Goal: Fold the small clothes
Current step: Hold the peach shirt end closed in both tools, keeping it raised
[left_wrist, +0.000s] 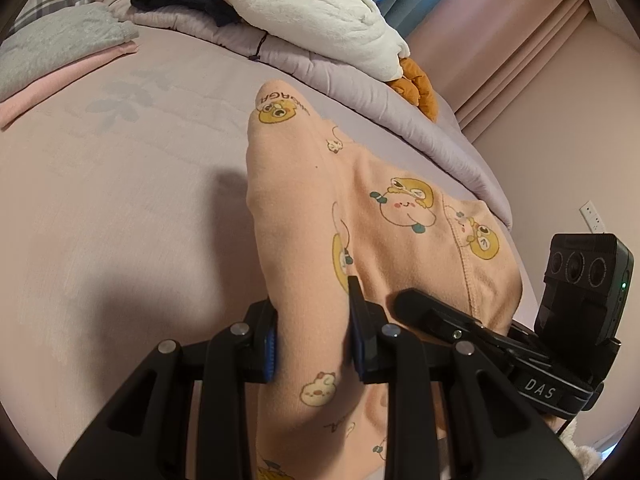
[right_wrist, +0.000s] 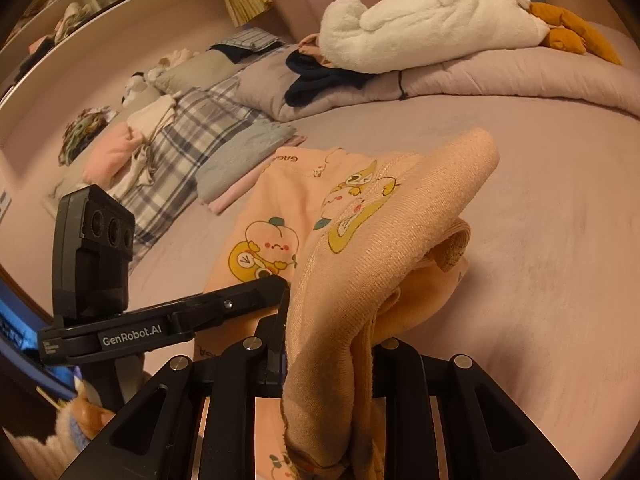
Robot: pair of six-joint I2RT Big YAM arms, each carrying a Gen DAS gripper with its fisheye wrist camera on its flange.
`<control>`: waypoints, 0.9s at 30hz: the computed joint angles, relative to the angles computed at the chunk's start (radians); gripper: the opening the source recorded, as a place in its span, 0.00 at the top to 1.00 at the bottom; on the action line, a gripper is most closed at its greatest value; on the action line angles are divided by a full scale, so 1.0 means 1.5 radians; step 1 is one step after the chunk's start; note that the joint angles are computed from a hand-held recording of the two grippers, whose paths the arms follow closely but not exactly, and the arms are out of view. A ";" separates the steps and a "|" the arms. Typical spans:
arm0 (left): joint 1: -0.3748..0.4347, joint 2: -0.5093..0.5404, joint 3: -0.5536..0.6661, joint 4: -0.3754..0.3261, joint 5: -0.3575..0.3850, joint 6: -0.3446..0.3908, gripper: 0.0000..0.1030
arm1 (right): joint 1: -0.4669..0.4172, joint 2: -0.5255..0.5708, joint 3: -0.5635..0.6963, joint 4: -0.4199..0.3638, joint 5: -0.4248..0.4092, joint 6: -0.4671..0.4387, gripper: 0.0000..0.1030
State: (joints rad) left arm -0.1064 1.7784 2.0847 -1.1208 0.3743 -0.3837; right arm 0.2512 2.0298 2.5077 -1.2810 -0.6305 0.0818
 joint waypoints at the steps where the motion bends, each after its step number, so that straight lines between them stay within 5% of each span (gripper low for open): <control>1: -0.001 0.006 0.009 -0.004 -0.002 0.002 0.74 | -0.002 0.003 0.004 -0.001 0.000 0.000 0.76; 27: -0.002 0.074 0.099 -0.047 -0.010 0.016 0.75 | -0.007 0.083 0.136 -0.065 0.010 0.003 0.76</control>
State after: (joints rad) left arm -0.1096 1.8889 2.2325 -1.1907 0.3598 -0.3592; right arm 0.2408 2.1540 2.7119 -1.3789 -0.6162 0.0860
